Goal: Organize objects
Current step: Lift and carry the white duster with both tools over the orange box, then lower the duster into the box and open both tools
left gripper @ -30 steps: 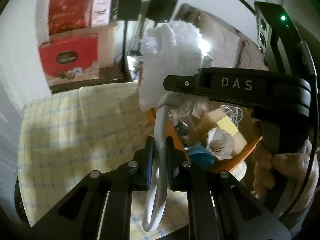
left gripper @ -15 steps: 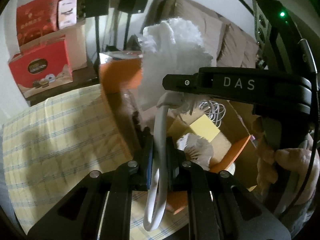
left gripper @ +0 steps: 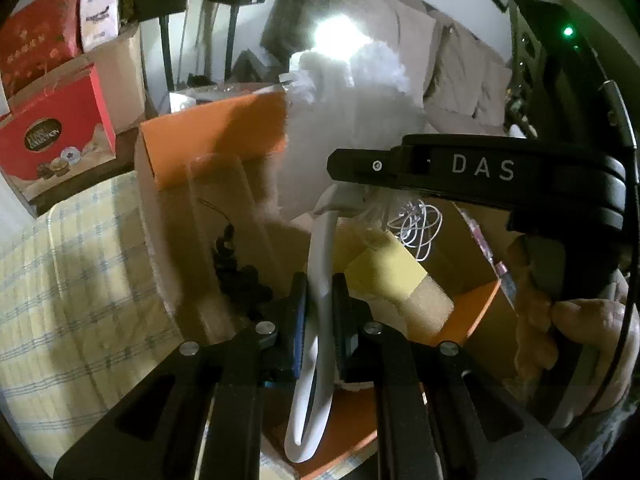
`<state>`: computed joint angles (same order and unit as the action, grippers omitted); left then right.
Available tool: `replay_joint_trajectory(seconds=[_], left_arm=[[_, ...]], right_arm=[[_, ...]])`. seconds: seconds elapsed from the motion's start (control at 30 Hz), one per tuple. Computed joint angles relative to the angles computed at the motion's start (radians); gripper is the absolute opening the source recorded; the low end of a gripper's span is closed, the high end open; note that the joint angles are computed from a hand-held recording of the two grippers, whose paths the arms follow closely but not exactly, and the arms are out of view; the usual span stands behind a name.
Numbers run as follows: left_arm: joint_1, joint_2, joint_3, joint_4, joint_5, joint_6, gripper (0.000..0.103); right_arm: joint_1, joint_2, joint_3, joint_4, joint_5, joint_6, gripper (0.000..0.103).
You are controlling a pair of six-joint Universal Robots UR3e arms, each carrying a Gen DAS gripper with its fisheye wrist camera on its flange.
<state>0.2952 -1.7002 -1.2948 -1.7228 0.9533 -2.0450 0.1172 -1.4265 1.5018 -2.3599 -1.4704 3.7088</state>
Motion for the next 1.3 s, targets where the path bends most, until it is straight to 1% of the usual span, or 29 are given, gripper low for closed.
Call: replay_joint_trajectory(seconds=[0.13,0.4,0.6,0.67,0.8,0.93,0.97,1.0,1.03,1.1,1.17,1.2,1.23,1.27,1.3], left_arm=[[-0.030,-0.013,-0.030,0.057,0.027,-0.038,0.011],[-0.058,-0.053,-0.047,0.122,0.063,-0.078,0.011],[-0.066,-0.079,-0.052,0.153,0.089,-0.095,0.011],[-0.067,-0.079,-0.057,0.156,0.095,-0.095,0.011],[-0.071,-0.050,-0.108,0.202,0.111,-0.091,0.011],[-0.074,-0.041,-0.121,0.212,0.110,-0.103,0.011],[-0.071,-0.042,-0.116,0.203,0.105,-0.104,0.011],[-0.066,-0.043,-0.114,0.198,0.099,-0.106,0.011],[-0.060,-0.048,-0.104,0.185,0.092,-0.109,0.012],[-0.051,-0.059,-0.081,0.154,0.081,-0.107,0.015],[-0.040,-0.057,-0.064,0.123,0.068,-0.093,0.021],[-0.033,-0.050,-0.061,0.110,0.061,-0.084,0.024],[-0.027,-0.045,-0.060,0.107,0.057,-0.081,0.032],[-0.019,-0.038,-0.061,0.104,0.050,-0.080,0.036],[-0.011,-0.035,-0.056,0.093,0.042,-0.076,0.037]], right_arm=[[-0.047,-0.013,0.056,-0.021,0.056,-0.006,0.024],[-0.091,0.026,0.080,-0.028,0.111,-0.023,0.024],[-0.076,0.076,0.030,0.006,0.101,-0.044,0.024],[-0.076,0.082,0.036,0.004,0.105,-0.046,0.024],[-0.080,0.090,0.066,-0.019,0.121,-0.045,0.025],[-0.068,0.101,0.051,-0.007,0.108,-0.043,0.025],[-0.067,0.104,0.045,0.000,0.105,-0.043,0.025],[-0.067,0.104,0.044,0.001,0.105,-0.041,0.029],[-0.070,0.098,0.052,-0.010,0.109,-0.040,0.031],[-0.071,0.097,0.060,-0.028,0.112,-0.048,0.039],[-0.067,0.081,0.066,-0.036,0.098,-0.040,0.045],[-0.068,0.070,0.069,-0.039,0.093,-0.038,0.050],[-0.068,0.054,0.079,-0.046,0.085,-0.035,0.052],[-0.068,0.034,0.091,-0.055,0.078,-0.034,0.052],[-0.069,0.014,0.101,-0.059,0.070,-0.034,0.052]])
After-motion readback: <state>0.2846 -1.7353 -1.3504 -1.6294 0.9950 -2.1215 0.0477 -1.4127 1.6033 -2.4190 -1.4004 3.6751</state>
